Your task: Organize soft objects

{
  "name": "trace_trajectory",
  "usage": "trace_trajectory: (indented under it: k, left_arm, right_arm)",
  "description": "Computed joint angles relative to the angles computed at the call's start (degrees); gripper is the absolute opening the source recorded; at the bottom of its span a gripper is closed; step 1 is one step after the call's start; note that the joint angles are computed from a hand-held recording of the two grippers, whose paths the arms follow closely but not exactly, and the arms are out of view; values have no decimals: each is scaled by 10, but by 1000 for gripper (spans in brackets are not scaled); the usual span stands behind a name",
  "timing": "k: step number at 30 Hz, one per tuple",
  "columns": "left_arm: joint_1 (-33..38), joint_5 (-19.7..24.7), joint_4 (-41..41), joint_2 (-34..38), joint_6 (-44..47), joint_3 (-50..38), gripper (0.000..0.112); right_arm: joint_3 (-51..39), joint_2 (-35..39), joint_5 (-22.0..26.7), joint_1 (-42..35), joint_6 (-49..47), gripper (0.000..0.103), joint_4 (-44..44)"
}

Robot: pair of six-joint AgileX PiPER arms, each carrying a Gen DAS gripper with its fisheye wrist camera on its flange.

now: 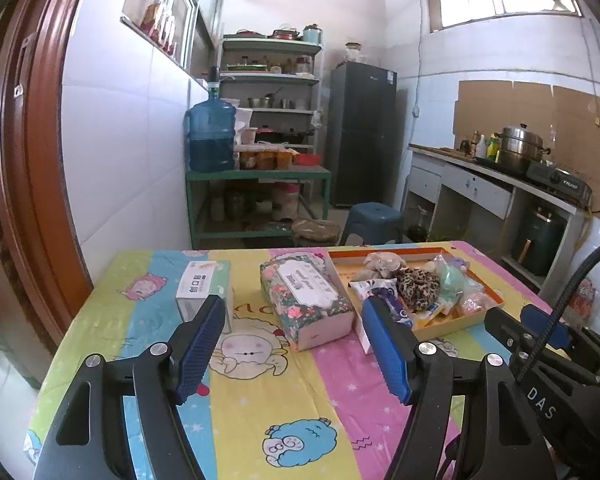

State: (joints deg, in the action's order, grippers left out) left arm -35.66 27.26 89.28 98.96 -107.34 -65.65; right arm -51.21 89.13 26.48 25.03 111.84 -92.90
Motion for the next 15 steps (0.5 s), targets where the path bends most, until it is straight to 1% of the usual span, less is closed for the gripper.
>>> trace_trajectory:
  k: [4,15]
  left_arm:
    - [-6,14,2,-11,-5,11,72]
    - [-5,17,4,-21,-9,19,72]
  right_arm:
    - [2,-4,14,13,1,44,-3]
    - [2,-8,26,24,-2,44,-3]
